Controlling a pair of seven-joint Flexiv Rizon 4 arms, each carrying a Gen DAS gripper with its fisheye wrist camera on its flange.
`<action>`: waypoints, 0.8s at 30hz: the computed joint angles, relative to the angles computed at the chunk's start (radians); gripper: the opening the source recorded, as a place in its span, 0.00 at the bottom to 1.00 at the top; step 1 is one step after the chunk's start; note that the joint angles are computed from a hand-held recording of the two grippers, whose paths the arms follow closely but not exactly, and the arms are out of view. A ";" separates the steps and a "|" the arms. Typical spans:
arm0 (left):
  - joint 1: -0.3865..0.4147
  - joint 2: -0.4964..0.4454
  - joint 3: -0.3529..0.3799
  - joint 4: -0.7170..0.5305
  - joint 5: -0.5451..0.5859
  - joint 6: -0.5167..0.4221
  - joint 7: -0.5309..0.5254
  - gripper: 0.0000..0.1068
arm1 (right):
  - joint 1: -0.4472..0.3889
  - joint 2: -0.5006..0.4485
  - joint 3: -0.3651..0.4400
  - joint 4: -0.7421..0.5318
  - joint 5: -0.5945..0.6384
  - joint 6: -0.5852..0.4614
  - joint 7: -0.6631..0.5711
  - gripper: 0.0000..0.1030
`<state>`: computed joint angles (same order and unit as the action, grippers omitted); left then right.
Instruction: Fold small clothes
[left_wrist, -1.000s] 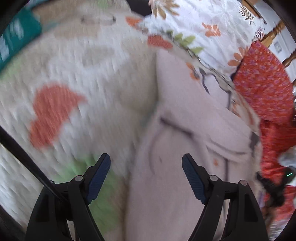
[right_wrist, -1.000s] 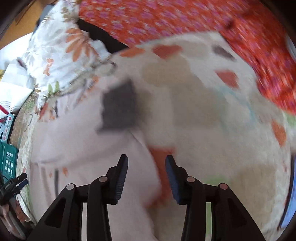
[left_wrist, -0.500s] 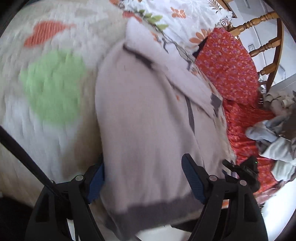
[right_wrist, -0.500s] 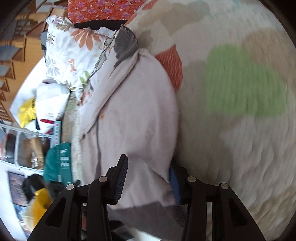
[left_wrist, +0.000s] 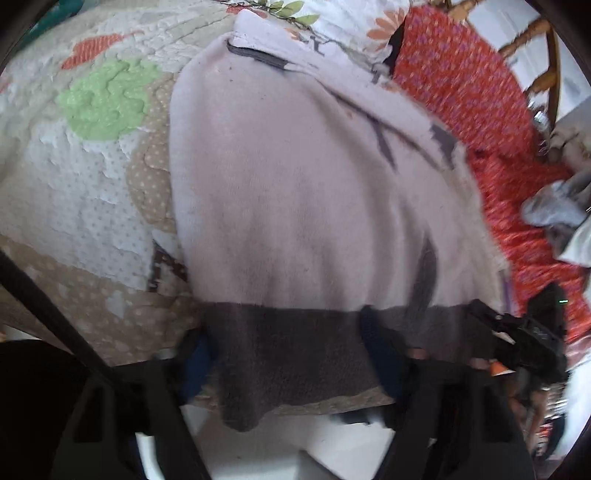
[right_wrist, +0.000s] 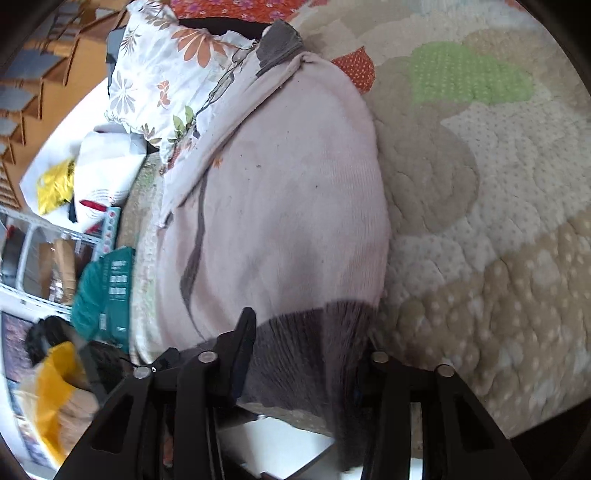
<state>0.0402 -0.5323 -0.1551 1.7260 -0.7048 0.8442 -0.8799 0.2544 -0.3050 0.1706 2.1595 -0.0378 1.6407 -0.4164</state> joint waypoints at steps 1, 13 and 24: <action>-0.021 -0.007 0.030 -0.023 0.059 0.006 -0.034 0.27 | 0.047 0.008 -0.049 0.007 -0.011 -0.015 0.017 0.24; 0.088 0.069 0.024 -0.024 -0.072 -0.101 -0.005 0.06 | -0.102 0.060 0.170 0.028 0.056 -0.008 -0.083 0.09; 0.078 0.100 0.072 0.039 -0.086 -0.121 -0.033 0.06 | -0.161 0.078 0.312 -0.037 0.278 -0.102 -0.296 0.09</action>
